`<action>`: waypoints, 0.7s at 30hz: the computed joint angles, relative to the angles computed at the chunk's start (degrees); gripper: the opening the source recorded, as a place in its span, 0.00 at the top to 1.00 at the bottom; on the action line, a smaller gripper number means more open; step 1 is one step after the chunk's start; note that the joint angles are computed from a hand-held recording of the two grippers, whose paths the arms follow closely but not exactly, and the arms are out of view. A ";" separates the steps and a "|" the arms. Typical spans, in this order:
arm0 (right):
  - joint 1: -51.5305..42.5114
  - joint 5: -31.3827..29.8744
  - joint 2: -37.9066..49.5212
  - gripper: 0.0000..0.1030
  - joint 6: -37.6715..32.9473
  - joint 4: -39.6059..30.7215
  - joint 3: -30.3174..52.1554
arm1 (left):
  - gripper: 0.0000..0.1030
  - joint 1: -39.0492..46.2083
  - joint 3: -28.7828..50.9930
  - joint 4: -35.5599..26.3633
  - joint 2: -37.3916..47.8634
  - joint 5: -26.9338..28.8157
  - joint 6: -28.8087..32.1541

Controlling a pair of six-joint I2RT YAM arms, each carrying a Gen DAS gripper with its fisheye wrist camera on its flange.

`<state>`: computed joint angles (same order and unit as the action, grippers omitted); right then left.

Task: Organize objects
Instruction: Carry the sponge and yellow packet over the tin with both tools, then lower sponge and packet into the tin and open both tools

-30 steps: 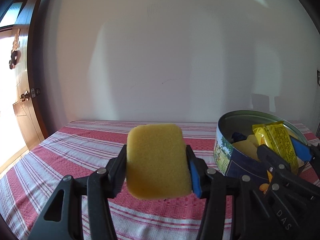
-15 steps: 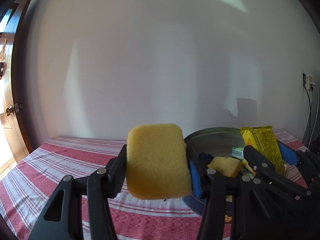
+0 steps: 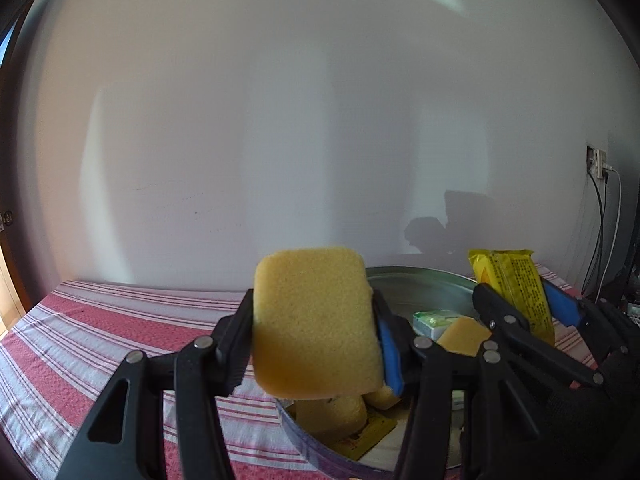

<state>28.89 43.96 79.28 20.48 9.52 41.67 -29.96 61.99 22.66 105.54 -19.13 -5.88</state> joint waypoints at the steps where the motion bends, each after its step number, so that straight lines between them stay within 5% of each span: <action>1: -0.78 -0.47 0.12 0.48 0.06 -0.25 0.21 | 0.49 -0.25 1.28 -1.27 0.71 0.40 -0.72; 21: -6.47 -3.25 5.88 0.48 3.22 -7.00 5.37 | 0.49 0.84 22.60 -19.57 14.34 3.95 -3.41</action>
<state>22.42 40.71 85.16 23.70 2.51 47.04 -29.11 84.60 3.09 119.88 -15.18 -9.29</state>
